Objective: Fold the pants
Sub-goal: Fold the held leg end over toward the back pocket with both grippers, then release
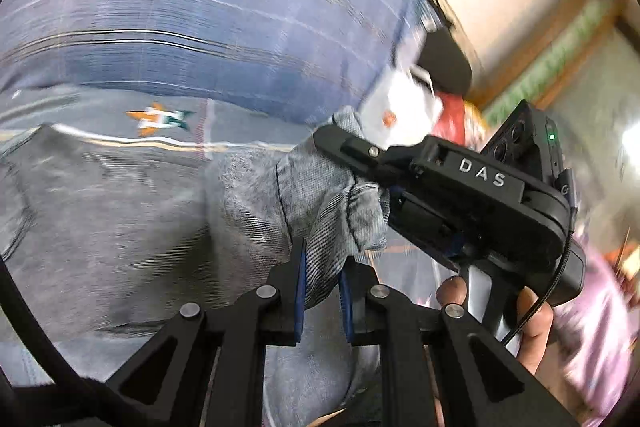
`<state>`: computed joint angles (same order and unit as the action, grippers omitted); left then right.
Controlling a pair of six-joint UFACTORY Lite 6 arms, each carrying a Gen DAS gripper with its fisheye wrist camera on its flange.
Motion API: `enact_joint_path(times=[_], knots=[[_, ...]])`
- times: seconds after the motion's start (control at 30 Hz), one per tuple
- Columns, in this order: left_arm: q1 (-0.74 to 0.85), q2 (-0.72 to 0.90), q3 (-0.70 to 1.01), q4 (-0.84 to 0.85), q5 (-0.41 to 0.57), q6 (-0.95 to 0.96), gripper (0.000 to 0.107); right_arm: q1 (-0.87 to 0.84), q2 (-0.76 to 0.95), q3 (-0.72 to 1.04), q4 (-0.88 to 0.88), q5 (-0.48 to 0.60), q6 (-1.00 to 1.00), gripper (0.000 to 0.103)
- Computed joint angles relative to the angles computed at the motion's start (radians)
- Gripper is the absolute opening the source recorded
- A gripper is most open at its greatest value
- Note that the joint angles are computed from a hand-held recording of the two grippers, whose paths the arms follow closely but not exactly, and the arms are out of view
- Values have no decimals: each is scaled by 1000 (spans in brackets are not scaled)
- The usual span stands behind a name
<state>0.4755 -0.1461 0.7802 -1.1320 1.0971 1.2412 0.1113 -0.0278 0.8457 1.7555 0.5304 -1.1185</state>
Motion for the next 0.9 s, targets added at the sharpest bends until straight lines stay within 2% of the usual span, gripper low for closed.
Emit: enact_joint_path(times=[0.07, 0.13, 0.23, 0.3, 0.43, 0.47, 0.57, 0.67, 0.73, 0.77, 0.8, 0.83, 0.87, 0.9], knots=[[96, 46, 32, 6, 38, -1, 15, 107, 64, 139, -135, -65, 128, 14], [130, 92, 60, 13, 6, 5, 15, 213, 177, 298, -265, -115, 242, 14], [171, 190, 109, 53, -65, -2, 15, 304, 356, 476, -354, -132, 315, 14], [194, 285, 151, 77, -81, -37, 15, 334, 488, 577, -350, -116, 294, 14], [169, 446, 219, 112, -156, -109, 16, 341, 681, 652, -136, -54, 100, 14], [166, 468, 229, 119, -164, -131, 18, 336, 733, 686, -143, -33, 116, 14], [179, 529, 269, 137, -134, -193, 38, 330, 862, 847, -292, 40, 252, 17], [179, 510, 257, 165, -155, -191, 39, 331, 857, 883, -351, 50, 291, 19], [182, 498, 236, 167, -159, -189, 39, 330, 791, 825, -366, 35, 279, 22], [185, 489, 223, 164, -168, -180, 39, 325, 756, 782, -334, 35, 244, 35], [177, 469, 200, 160, -197, -166, 39, 317, 727, 744, -309, 42, 219, 67], [184, 433, 148, 154, -224, -122, 39, 313, 699, 700, -257, 44, 170, 83], [167, 410, 121, 145, -262, -99, 39, 318, 665, 652, -188, 16, 115, 91], [157, 391, 100, 142, -299, -78, 40, 317, 618, 595, -117, -17, 56, 91]])
